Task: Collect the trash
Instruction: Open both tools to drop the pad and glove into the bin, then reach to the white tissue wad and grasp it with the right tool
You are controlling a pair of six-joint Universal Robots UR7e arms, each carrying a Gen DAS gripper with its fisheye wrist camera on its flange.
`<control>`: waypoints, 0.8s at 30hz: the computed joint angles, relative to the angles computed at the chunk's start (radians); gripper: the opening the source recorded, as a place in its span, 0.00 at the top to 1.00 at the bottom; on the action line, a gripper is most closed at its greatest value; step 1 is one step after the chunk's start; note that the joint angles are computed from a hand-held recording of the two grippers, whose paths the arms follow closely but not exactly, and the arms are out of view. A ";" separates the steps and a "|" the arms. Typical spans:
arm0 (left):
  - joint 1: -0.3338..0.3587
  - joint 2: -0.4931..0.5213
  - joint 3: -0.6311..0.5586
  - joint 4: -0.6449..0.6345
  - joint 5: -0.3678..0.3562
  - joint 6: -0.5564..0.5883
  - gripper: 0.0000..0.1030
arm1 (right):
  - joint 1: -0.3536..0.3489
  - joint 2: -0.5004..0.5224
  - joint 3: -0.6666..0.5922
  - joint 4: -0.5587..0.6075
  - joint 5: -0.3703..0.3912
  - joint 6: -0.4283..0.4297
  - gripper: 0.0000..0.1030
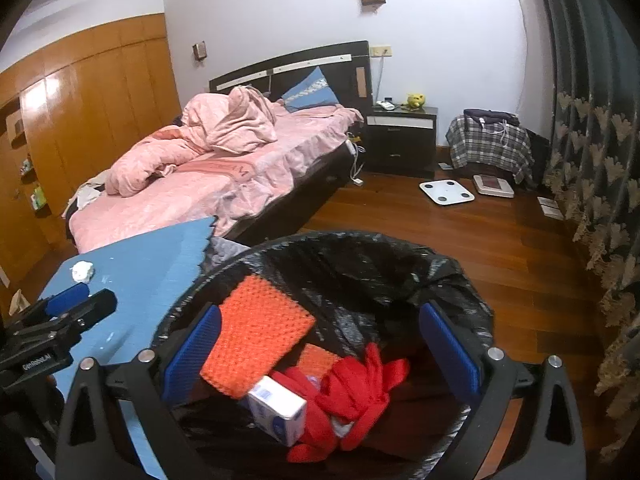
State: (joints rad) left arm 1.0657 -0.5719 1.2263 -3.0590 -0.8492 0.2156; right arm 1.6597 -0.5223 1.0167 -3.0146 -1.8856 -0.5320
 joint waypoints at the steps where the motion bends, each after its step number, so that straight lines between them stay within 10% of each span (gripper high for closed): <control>1: 0.001 -0.012 0.016 -0.017 0.014 0.000 0.12 | 0.005 0.003 -0.001 0.005 0.004 0.002 0.06; 24: 0.079 -0.278 0.301 -0.264 0.290 0.009 0.09 | 0.144 0.229 -0.212 0.192 0.098 -0.027 0.06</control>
